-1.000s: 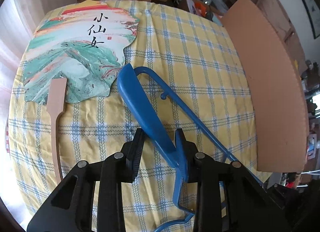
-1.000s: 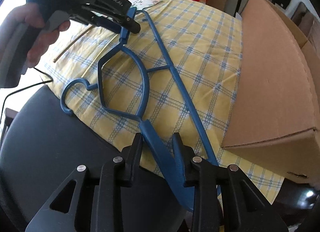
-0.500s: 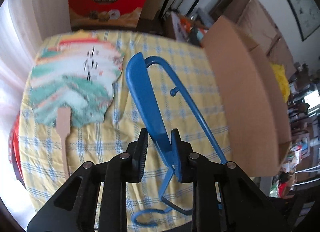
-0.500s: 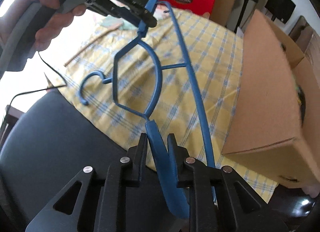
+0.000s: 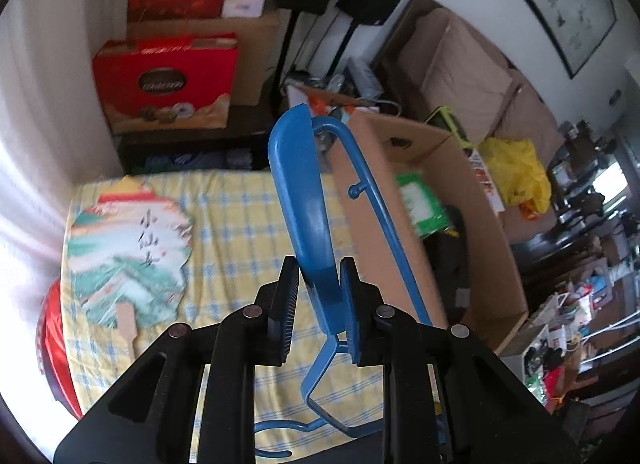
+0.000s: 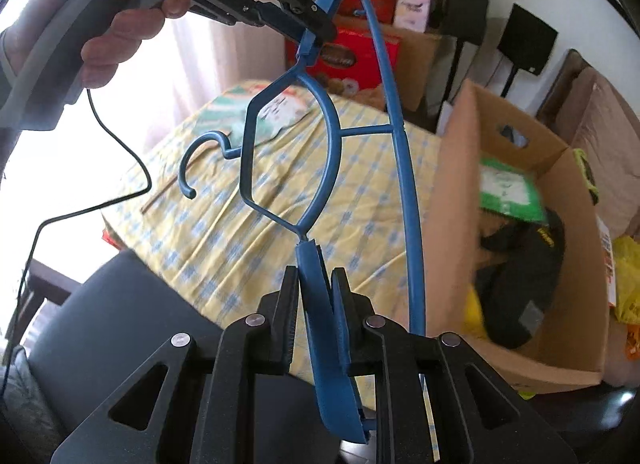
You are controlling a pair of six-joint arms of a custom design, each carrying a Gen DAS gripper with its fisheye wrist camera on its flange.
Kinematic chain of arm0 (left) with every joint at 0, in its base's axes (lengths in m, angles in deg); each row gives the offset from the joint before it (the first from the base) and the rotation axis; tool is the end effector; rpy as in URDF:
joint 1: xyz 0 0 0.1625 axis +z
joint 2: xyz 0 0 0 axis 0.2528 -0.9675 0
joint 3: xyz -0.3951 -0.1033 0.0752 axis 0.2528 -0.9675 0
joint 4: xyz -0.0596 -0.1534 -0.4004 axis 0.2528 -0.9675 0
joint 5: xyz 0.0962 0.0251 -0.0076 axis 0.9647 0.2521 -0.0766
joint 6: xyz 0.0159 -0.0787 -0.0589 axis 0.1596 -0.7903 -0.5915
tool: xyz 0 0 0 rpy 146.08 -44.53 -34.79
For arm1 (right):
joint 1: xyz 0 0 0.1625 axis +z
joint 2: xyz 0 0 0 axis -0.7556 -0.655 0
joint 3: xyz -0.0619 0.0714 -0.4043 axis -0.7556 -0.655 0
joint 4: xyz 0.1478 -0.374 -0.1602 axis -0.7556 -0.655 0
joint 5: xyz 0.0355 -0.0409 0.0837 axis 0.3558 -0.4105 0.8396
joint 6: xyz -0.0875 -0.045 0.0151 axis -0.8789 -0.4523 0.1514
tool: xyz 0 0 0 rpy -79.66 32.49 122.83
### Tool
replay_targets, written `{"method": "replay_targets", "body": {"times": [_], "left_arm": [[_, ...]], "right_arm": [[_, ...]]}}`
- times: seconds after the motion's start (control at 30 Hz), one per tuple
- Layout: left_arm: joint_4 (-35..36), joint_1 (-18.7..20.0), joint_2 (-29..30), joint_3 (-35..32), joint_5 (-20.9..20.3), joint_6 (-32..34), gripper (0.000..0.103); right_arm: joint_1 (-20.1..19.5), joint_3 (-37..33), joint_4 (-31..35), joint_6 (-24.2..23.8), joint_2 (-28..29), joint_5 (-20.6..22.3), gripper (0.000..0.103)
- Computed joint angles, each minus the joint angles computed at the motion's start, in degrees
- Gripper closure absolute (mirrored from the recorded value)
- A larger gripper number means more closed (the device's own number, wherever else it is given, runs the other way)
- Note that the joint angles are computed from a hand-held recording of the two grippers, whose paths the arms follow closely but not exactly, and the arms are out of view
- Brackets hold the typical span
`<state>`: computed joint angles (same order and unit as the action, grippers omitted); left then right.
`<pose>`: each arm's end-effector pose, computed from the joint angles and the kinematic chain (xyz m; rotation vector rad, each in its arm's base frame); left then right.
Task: Organize objects
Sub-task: 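Lift both blue hangers and carry them over the cardboard box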
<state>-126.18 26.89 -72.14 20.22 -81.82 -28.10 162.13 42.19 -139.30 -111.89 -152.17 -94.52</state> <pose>-0.2627 -0.5043 0.3367 -0.1060 2.5477 -0.8398 0.2870 -0.4240 0.1924 1.5309 -2.2724 0.1817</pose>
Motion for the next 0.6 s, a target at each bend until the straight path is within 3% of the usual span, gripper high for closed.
{"method": "replay_targets", "body": {"times": [0.6], "left_arm": [[-9.1, 2.0, 19.4, -19.2, -6.0, 11.8, 0.085]], "right_arm": [[-4.0, -9.4, -1.4, -2.0, -0.8, -4.4, 0.088]]}}
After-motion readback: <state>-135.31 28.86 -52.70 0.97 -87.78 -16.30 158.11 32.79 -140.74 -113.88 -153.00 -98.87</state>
